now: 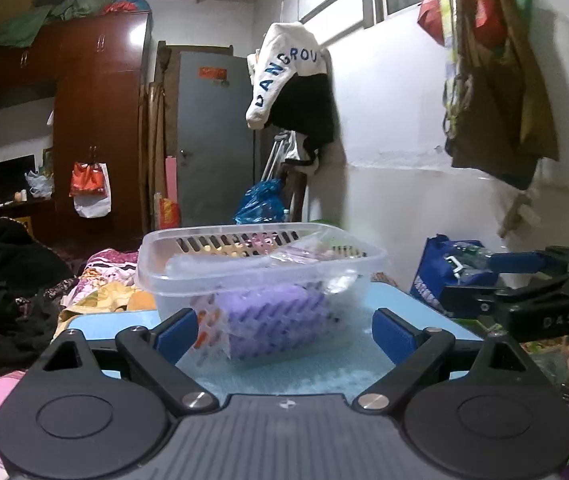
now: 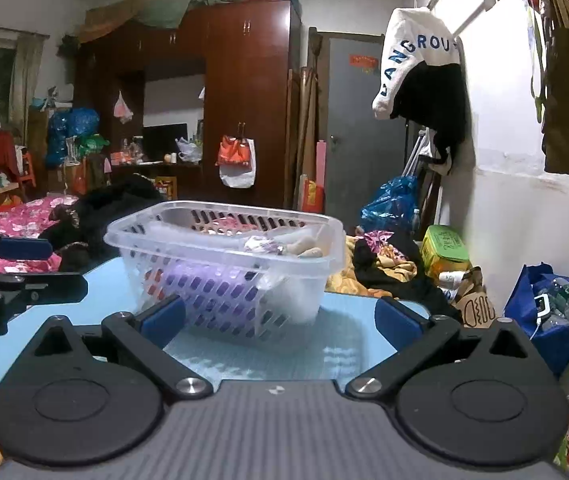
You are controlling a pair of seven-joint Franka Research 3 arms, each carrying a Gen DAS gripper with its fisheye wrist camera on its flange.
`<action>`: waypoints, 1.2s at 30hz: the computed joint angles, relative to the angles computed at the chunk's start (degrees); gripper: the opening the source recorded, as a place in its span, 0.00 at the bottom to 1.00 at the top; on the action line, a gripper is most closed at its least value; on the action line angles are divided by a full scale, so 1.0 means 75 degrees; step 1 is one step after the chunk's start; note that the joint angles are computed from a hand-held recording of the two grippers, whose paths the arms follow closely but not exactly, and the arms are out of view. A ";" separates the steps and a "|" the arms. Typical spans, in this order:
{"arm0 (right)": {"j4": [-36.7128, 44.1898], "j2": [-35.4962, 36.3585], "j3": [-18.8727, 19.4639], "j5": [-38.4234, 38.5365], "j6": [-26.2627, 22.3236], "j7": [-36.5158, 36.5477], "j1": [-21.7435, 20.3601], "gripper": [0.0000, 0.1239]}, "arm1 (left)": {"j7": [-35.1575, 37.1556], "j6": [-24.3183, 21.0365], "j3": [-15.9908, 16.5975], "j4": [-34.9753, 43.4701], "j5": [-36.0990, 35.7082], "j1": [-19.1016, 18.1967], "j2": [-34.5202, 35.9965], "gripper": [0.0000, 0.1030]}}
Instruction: Organize objects
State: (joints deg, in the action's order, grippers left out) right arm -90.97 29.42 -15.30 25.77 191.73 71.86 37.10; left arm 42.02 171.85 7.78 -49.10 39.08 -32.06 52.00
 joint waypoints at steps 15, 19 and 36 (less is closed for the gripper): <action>-0.0231 -0.0068 0.1070 0.0164 0.0450 -0.0067 -0.0812 0.83 | -0.2431 0.0208 0.1186 -0.0737 0.1722 -0.0759 -0.0498 0.93; -0.0332 -0.0059 0.1816 -0.0030 0.0562 0.0009 -0.1441 0.83 | -0.2545 0.0074 0.0986 -0.0534 0.2034 -0.0702 -0.0389 0.93; -0.0600 -0.0191 0.1544 0.0576 0.0876 -0.0520 -0.1092 0.83 | -0.2177 -0.0708 0.0572 0.0082 0.1842 -0.0580 -0.0031 0.93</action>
